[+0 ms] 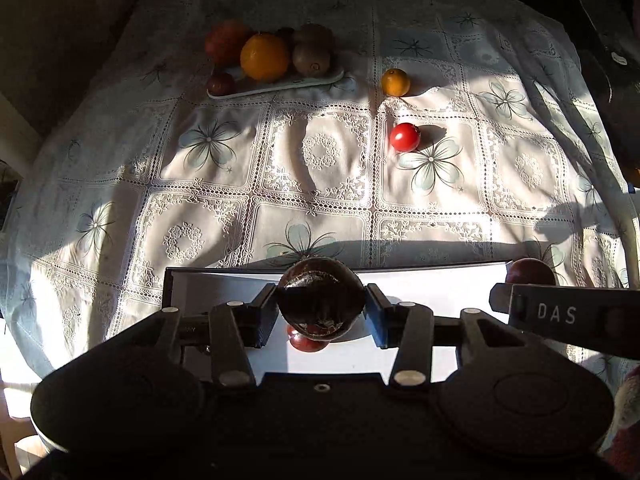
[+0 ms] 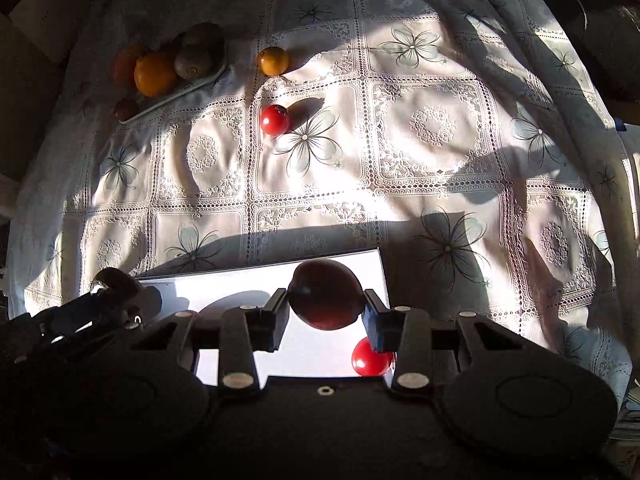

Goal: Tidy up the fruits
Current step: 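Carry both held tomatoes over the white tray, then open the left tool to drop the dark brown tomato while the right tool drops the dark red tomato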

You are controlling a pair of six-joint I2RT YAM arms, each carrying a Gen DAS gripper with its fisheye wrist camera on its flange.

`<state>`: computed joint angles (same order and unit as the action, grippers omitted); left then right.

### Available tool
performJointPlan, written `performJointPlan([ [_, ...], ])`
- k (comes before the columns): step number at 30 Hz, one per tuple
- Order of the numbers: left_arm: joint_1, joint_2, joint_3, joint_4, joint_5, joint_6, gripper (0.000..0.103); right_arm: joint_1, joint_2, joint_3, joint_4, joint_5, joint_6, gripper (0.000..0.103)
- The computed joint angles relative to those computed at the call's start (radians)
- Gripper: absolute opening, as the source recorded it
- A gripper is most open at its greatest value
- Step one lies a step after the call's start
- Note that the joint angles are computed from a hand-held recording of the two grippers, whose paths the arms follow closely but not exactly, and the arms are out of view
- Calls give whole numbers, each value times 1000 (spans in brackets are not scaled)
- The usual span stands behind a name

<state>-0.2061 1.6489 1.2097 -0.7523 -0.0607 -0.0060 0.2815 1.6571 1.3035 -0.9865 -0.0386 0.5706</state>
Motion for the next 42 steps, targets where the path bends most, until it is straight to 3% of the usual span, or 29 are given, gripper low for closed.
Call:
performJointPlan([
  [12, 88, -48, -164, 15, 10, 90, 53, 120, 59, 29, -48, 30, 49, 41],
  [24, 140, -4, -165, 2, 32, 132, 53, 156, 151, 98, -73, 35, 60, 41],
  [42, 133, 15, -159, -11, 29, 137, 54, 152, 156, 99, -74, 32, 59, 40],
])
